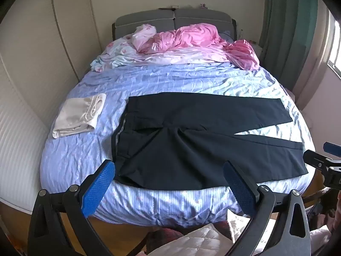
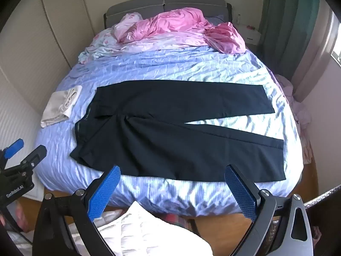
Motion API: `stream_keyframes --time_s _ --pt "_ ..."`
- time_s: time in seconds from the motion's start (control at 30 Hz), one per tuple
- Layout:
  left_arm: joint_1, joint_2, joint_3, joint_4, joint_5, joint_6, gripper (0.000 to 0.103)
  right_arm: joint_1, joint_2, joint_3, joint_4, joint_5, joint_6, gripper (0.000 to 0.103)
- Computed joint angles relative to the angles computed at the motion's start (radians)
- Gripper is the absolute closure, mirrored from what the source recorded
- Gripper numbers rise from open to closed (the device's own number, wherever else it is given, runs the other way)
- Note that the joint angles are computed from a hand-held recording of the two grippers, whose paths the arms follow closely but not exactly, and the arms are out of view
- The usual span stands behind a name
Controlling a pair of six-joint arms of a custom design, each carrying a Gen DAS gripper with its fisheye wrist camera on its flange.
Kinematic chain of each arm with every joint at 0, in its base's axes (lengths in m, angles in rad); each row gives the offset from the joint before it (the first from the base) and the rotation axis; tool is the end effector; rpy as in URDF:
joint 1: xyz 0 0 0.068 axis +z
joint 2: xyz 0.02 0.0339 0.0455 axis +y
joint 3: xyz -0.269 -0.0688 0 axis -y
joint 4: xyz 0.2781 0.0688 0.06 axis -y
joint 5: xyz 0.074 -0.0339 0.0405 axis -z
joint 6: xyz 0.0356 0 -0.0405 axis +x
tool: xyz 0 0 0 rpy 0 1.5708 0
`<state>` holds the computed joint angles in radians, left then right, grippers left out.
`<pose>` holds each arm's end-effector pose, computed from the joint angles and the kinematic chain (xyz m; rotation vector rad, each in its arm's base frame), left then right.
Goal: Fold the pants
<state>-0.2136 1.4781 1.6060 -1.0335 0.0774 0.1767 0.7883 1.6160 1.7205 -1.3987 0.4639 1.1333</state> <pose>0.3228 -0.0728 0.3902 0.5126 2.4223 -0.1116 0.2449 0.2238 0.3691 0.5318 2.5530 -0.0553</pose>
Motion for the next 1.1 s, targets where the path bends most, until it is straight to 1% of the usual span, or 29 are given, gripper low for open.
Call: stream_keyframes --time_s 0.3,0.37,0.4,0.5,0.57,0.6,0.63,0.67,0.9,1.1 --pt "0.003 -0.016 -0.021 0.003 0.007 0.008 0.000 -0.020 -0.011 -0.015 0.014 -0.015 -0.022 0.003" --pt "0.000 -0.023 -0.031 0.006 0.006 0.009 0.000 -0.018 0.007 0.002 0.015 -0.013 -0.025 0.003" --pt "-0.008 -0.012 -0.016 0.000 0.000 -0.007 0.000 -0.019 0.006 0.002 0.016 -0.014 -0.026 0.003" --pt "-0.026 -0.021 -0.028 0.008 -0.019 -0.023 0.000 -0.020 0.004 -0.002 0.018 -0.019 -0.027 0.003" --pt "-0.067 -0.029 -0.046 0.024 -0.045 -0.072 0.000 -0.019 0.001 -0.006 0.016 -0.020 -0.025 0.003" --pt "-0.070 -0.030 -0.046 0.024 -0.047 -0.074 0.000 -0.019 0.004 -0.008 0.021 -0.021 -0.028 0.003" --pt "-0.071 -0.032 -0.047 0.024 -0.046 -0.076 0.000 -0.037 -0.015 -0.033 0.039 -0.030 -0.063 0.003" --pt "-0.082 -0.034 -0.048 0.024 -0.055 -0.082 0.000 -0.037 -0.016 -0.035 0.040 -0.030 -0.062 0.003" --pt "-0.063 -0.012 -0.013 0.008 -0.040 -0.070 0.000 -0.040 -0.017 -0.040 0.047 -0.032 -0.065 0.003" --pt "-0.055 -0.015 -0.019 0.011 -0.032 -0.062 0.000 -0.040 -0.015 -0.040 0.049 -0.033 -0.064 0.003"
